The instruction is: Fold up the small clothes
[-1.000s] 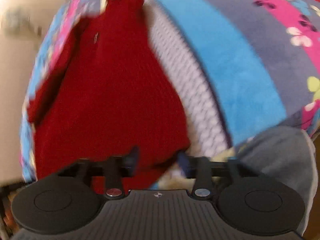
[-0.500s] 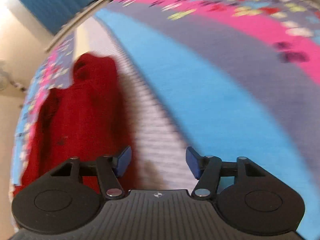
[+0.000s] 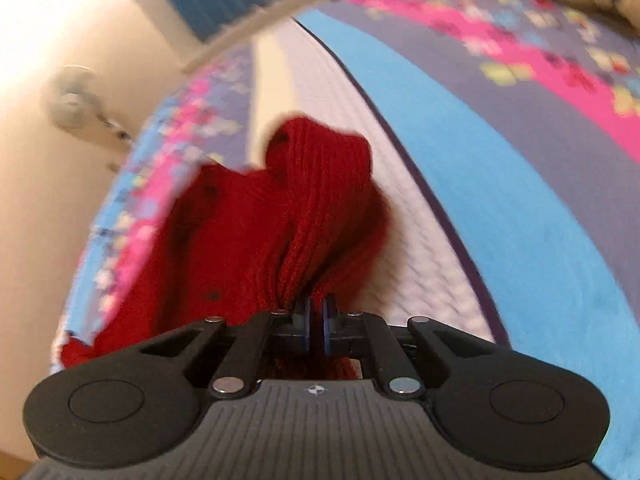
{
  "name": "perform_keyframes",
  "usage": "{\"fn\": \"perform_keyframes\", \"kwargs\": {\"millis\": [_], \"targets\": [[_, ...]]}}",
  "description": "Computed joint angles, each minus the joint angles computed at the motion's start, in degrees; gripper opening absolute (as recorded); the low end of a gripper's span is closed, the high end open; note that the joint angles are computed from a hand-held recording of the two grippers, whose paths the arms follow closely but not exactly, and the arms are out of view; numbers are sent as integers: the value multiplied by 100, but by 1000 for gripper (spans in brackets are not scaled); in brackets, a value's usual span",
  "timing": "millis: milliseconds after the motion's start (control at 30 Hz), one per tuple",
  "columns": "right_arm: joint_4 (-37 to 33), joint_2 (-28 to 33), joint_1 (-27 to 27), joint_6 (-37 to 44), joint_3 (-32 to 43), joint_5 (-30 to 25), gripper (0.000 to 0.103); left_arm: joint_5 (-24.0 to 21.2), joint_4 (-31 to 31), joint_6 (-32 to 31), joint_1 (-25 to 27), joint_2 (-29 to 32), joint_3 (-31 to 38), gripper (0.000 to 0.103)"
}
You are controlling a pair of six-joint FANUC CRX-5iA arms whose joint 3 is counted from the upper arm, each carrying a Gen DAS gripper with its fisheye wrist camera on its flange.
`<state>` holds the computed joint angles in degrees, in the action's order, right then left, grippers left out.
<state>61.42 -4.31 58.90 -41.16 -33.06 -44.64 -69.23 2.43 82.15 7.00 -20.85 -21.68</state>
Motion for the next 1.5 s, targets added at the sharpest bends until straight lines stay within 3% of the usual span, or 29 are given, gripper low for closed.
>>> {"fn": "perform_keyframes", "kwargs": {"millis": [67,133,267,333,367,400,433,467,500,567,633,800,933,1100,1167,1200,1233,1333,1433,1467,1500], "targets": [[409,-196,10,-309,-76,-199,5,42,-9,16,-37,-8,29,97],[446,-413,95,-269,-109,-754,5,69,5,31,-53,-12,60,97],[269,-999,203,445,23,-2472,5,112,-80,155,-155,43,148,97],[161,-1104,37,965,246,-3128,3,109,-171,261,-269,127,212,97],[284,-1071,-85,1077,325,-3572,6,111,-214,328,-336,163,240,97],[401,-1062,-184,1184,323,-3876,14,117,-229,385,-385,188,257,97],[411,-1092,-255,1293,328,-4117,48,123,-212,410,-416,200,260,97],[285,-1130,-288,1229,358,-4337,71,131,-188,418,-450,211,262,97],[282,-1282,-246,967,208,-4423,71,149,-184,419,-482,212,257,97],[311,-1771,66,493,-324,-4410,68,147,-267,466,-609,260,297,97],[-23,-2139,649,211,-767,-4729,68,119,-358,522,-741,343,354,97],[-1471,-2728,2201,224,-1645,-5487,67,31,-624,764,-1122,614,572,97],[-2156,-2709,2289,1394,-1874,-4756,75,-26,-824,1042,-1493,848,775,97],[-1795,-1989,1255,2659,-2076,-3419,73,-146,-1058,1462,-1913,1114,1051,97],[-1919,-1802,825,3313,-1928,-2817,51,-192,-1157,1581,-2031,1209,1151,97],[-1867,-1748,701,3702,-1850,-2655,35,-206,-1229,1630,-2091,1260,1202,97],[-1945,-1795,488,4294,-1732,-2402,12,-231,-1313,1673,-2155,1333,1269,97],[-2308,-1942,-402,5682,-1102,-2157,9,-277,-1533,1853,-2285,1526,1468,97],[-2031,-1912,-1656,5511,-605,-1995,13,-262,-1609,2060,-2295,1645,1667,97],[-1702,-1753,-2076,4979,-472,-2074,26,-249,-1635,2100,-2299,1663,1722,97],[-1263,-1533,-2363,4256,-391,-2337,67,-238,-1682,2132,-2311,1683,1785,97]]}}
